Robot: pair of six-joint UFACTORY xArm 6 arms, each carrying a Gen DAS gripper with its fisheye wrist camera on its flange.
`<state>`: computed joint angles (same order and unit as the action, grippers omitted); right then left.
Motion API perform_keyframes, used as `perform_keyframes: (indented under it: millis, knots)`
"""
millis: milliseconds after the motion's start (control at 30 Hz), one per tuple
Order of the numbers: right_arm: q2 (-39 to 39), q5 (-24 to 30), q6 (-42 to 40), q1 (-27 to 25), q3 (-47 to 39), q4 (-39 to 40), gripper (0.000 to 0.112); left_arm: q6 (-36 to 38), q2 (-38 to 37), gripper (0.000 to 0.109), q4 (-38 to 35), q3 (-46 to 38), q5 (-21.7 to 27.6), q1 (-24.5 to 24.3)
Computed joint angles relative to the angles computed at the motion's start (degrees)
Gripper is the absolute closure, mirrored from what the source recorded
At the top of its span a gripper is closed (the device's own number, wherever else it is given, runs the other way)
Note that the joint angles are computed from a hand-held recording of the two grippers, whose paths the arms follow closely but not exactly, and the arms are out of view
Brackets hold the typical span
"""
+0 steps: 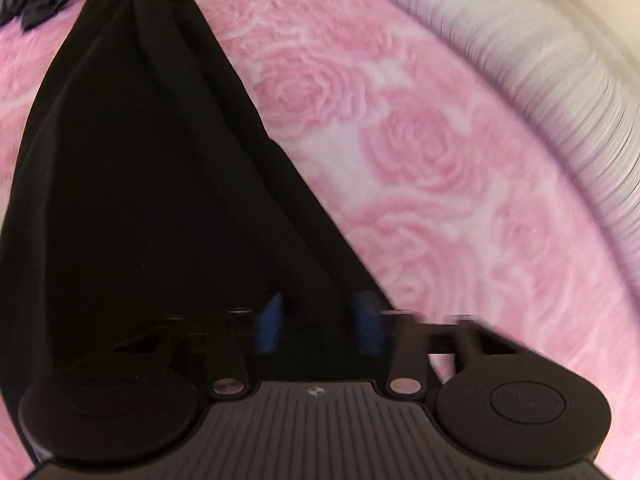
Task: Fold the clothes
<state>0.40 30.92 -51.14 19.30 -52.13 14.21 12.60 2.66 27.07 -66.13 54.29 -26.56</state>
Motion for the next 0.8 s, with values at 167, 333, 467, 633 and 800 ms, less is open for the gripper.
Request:
perform_keyframes:
  millis: [167,333,467,633,800]
  knots:
    - [-0.76,0.57,0.64,-0.41,-1.14,-0.38,0.112,2.74,0.85,0.105,-1.66,-2.10,0.05,1.06]
    - [0.48,-0.36,3.73,-0.52,-2.88,-1.68,0.112,-0.58,3.19,0.104,-1.36,-3.06,-0.67,2.06]
    - [3.94,-2.54,8.70,0.22,-3.96,-6.75,0.112,-5.33,5.64,0.093,4.42,-3.34,0.19,1.06]
    - [2.43,-7.67,24.24,1.30,-1.14,-21.76,0.075,-12.15,2.62,0.054,18.51,1.34,1.16,0.54]
    - [-2.12,-7.57,27.04,3.57,1.37,-21.40,0.070,-13.44,-3.34,0.054,17.00,4.61,3.73,2.75]
